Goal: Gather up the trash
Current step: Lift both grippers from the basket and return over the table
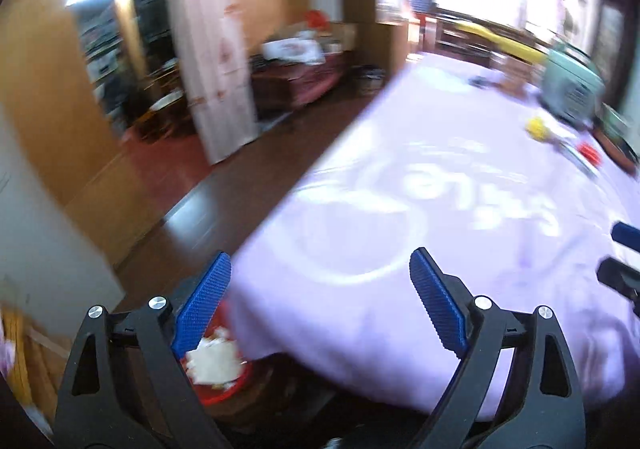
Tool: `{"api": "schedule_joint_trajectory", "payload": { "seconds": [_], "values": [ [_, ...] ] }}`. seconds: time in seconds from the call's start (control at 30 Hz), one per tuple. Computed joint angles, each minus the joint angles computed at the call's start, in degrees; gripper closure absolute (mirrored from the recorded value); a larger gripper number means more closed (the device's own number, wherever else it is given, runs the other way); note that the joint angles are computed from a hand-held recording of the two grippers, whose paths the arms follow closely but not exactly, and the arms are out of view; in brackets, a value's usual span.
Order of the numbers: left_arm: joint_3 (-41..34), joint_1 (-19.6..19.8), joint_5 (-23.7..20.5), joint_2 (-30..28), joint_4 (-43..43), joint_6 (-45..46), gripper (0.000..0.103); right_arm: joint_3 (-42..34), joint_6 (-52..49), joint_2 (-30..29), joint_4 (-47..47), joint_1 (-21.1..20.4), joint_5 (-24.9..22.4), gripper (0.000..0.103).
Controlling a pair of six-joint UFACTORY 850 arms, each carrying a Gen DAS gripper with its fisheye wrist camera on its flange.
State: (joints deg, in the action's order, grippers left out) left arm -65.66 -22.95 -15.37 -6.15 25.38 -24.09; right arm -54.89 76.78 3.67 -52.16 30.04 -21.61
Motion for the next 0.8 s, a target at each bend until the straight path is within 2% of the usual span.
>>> {"api": "schedule_joint_trajectory", "payload": {
  "seconds": [0.13, 0.27, 0.4, 0.47, 0.63, 0.73, 0.8],
  "values": [
    [-4.9, -6.0, -0.8, -3.9, -3.3, 6.5, 0.014, 6.2, 4.3, 6.2, -0.9, -5.5, -0.2, 0.028],
    [-12.5, -10.4, -2.8, -9.2, -17.4, 22.0, 0.014, 10.9, 6.0, 12.2, -0.2, -12.0, -0.7, 0.028],
    [-22.3, -14.3, -5.8, -15.3, -27.4, 32.5, 0.014, 13.2, 8.7, 15.5, -3.2, -15.3, -3.7, 0.028],
    [-30.8, -16.8, -9.4, -20.6, -30.3, 35.4, 0.014, 13.8, 10.3, 16.1, -5.0, -17.6, -3.8, 0.026],
    [-47.4, -20.8, -13.6, -32.2, -26.1, 31.3, 0.014, 12.8, 11.3, 14.5, -6.8, -25.1, -0.8, 0.024],
    [-58.7, -21.1, -18.7, -39.9, -24.3, 27.5, 0.014, 10.1, 7.1, 10.6, -4.8, -28.9, 0.0, 0.024],
    [-69.3, -20.3, -24.6, -46.8, -26.6, 26.7, 0.014, 8.0, 4.4, 7.4, -3.6, -31.5, 0.8, 0.024]
  ]
}}
